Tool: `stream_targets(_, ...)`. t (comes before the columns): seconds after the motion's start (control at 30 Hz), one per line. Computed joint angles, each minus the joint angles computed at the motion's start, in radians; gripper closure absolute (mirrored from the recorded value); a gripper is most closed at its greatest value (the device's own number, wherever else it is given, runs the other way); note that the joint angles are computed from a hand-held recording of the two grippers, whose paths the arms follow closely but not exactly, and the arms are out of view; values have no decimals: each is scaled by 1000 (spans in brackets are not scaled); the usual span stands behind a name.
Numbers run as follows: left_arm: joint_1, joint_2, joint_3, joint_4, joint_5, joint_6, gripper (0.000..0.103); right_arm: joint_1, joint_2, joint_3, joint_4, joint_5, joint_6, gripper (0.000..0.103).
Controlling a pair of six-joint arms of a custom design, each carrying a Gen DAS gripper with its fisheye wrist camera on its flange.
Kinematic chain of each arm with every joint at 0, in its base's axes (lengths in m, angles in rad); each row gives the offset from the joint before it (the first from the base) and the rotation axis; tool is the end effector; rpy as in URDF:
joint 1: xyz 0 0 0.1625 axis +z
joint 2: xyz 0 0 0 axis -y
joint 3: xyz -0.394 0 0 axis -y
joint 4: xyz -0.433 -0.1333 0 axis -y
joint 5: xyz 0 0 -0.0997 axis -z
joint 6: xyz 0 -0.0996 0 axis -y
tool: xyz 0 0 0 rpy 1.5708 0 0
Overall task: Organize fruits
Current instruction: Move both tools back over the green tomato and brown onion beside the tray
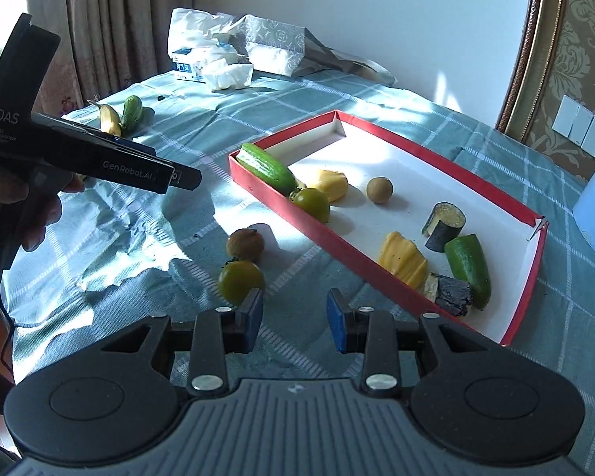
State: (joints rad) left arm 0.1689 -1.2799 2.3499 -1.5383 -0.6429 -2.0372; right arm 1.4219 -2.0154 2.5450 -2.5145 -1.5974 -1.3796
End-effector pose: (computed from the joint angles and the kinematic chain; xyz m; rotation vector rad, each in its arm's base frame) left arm -0.2724 -0.2625 0.0442 -0.0386 2.0097 -1.1258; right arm 0.0794 -0.3512 0.2484 1.6149 -2.2981 0.4001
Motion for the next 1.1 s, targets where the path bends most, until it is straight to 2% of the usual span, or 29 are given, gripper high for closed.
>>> stream_targets(0.27, -32, -28, 30, -6, -34, -1, 35, 38, 24, 27, -18, -22, 32, 69)
stream_targets(0.67, -75, -71, 66, -3, -72, -4, 34, 88, 159, 59, -196, -76, 61, 69)
stream_targets(0.97, -72, -78, 80, -49, -60, 40, 34, 90, 203, 70, -287, -107, 86, 67)
stream_targets(1.1, -58, -62, 82, -118, -27, 117, 30, 84, 180, 80, -277, -101, 79, 67)
